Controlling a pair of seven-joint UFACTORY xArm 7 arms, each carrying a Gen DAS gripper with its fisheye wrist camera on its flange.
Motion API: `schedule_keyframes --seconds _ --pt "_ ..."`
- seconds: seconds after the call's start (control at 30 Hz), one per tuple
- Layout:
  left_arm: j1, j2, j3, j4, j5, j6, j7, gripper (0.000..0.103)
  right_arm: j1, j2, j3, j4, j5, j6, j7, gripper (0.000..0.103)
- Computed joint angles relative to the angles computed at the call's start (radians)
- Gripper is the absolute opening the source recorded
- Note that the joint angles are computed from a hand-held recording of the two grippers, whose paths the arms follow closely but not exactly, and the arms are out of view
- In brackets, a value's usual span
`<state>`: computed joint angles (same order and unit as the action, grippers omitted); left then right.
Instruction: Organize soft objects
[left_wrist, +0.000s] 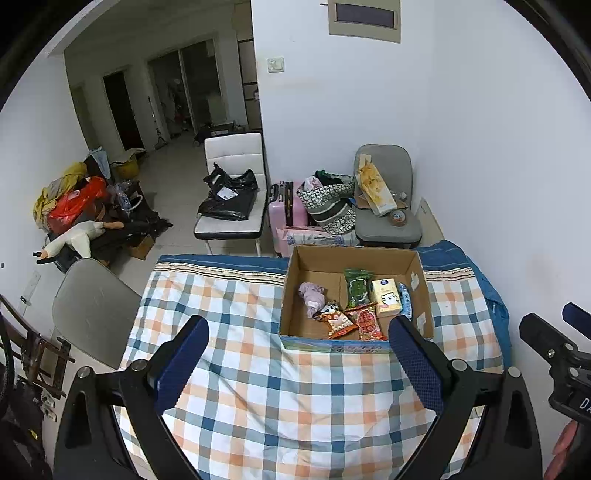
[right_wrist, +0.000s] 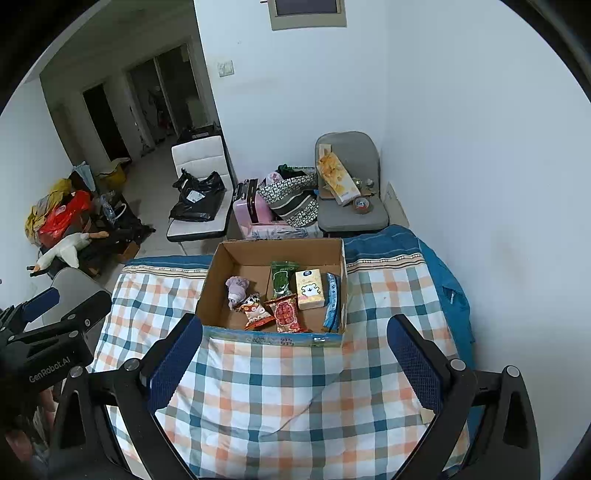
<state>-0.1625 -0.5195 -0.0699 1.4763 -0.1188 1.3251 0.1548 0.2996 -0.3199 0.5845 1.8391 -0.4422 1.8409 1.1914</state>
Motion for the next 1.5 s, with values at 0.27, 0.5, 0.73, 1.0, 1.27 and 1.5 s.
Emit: schedule_keyframes --seconds 0.27,0.5,0.73,1.0,1.27,1.5 --pt "0.002 -0.011 0.003 -0.003 0.001 0.005 -0.002 0.1 -0.004 -0.001 0.005 0.02 -0.004 0.022 -0.018 0.102" --pt "-0.002 -0.01 0.008 0.013 -0.002 0.039 0.008 0.1 -0.003 0.002 0.012 0.021 0.002 0.023 -0.015 0.102" --pt "-0.008 -0.018 0.012 0.006 -0.019 0.054 0.024 0.1 0.012 0.0 -0.001 -0.004 0.019 0.021 -0.011 0.102" --pt "-0.004 -0.015 0.012 0.013 -0.028 0.049 0.017 0.103 0.017 -0.005 -0.002 -0.019 0.013 0.024 -0.008 0.102" --pt "-0.006 -0.016 0.008 0.011 -0.026 0.046 0.007 0.103 0.012 -0.004 0.004 -0.009 0.006 0.034 -0.017 0.102" --pt "-0.008 -0.027 0.007 -0.01 -0.025 0.046 0.005 0.103 0.008 -0.004 0.006 0.0 0.001 0.049 -0.026 0.102"
